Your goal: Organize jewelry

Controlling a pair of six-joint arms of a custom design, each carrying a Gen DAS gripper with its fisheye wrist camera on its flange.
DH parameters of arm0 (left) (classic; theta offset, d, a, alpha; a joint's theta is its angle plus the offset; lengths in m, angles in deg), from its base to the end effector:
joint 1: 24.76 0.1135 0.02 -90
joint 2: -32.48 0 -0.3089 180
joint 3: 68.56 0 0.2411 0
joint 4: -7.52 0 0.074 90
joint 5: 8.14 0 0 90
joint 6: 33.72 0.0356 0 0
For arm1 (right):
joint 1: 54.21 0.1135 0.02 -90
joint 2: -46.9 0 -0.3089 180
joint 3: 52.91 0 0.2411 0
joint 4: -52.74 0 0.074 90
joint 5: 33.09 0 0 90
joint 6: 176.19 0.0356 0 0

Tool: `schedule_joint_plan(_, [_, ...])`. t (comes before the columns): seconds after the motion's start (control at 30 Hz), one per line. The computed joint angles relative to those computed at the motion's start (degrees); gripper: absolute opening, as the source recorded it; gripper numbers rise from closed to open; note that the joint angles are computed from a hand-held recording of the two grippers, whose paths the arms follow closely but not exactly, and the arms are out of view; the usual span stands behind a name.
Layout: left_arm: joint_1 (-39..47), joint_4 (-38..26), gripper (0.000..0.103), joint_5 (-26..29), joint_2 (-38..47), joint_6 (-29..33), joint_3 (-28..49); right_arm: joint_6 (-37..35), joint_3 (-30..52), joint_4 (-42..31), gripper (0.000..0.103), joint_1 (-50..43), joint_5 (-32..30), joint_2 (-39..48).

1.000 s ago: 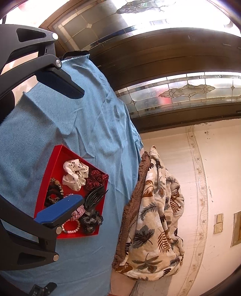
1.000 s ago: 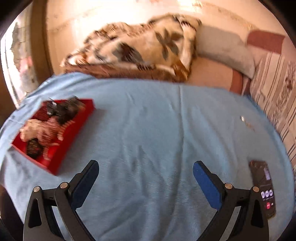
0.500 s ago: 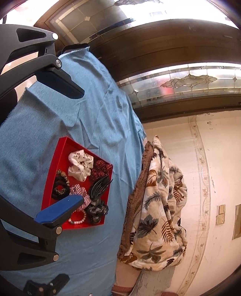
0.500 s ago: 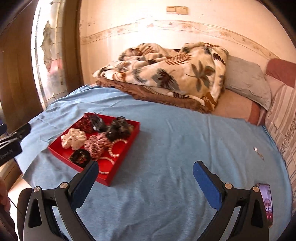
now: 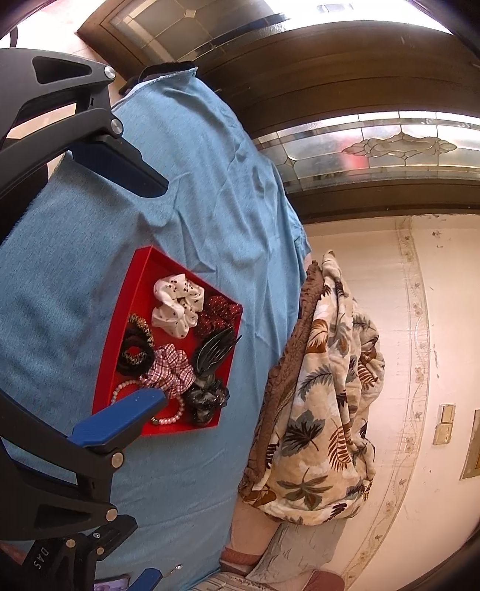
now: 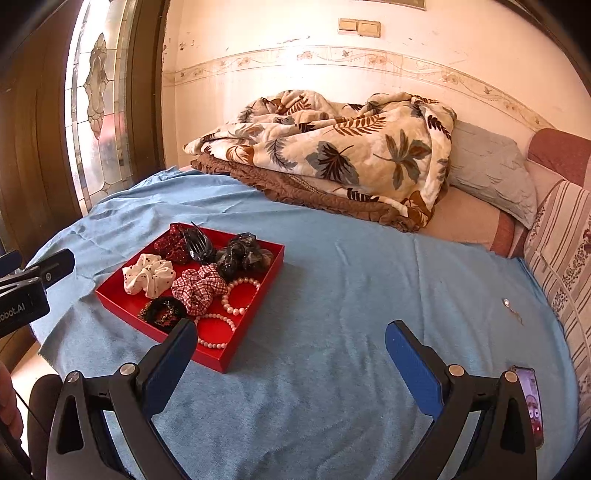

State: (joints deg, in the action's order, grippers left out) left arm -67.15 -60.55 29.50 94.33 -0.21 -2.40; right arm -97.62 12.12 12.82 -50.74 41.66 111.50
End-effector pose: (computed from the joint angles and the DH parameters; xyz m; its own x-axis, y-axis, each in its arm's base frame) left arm 0.1350 -0.0850 0.3181 -0.4934 -0.2390 -0.8363 -0.4678 0.8835 0.0235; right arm 0.2113 0.0222 0.3254 -0.5705 -0.2261 -0.7896 -0.3816 0.9242 0.0110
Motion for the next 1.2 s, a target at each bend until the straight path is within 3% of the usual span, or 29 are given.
schedule_joint_plan(0.7, [-2.71, -0.39, 0.103, 0.14, 2.12, -0.99, 0.46, -0.79, -1.32, 0.36, 0.103, -0.67, 0.14, -0.37])
schedule_joint_plan(1.2, [0.07, 3.80, 0.103, 3.70, 0.59, 4.13, -1.25, -0.57, -1.66, 0.42, 0.103, 0.00, 0.98, 0.17])
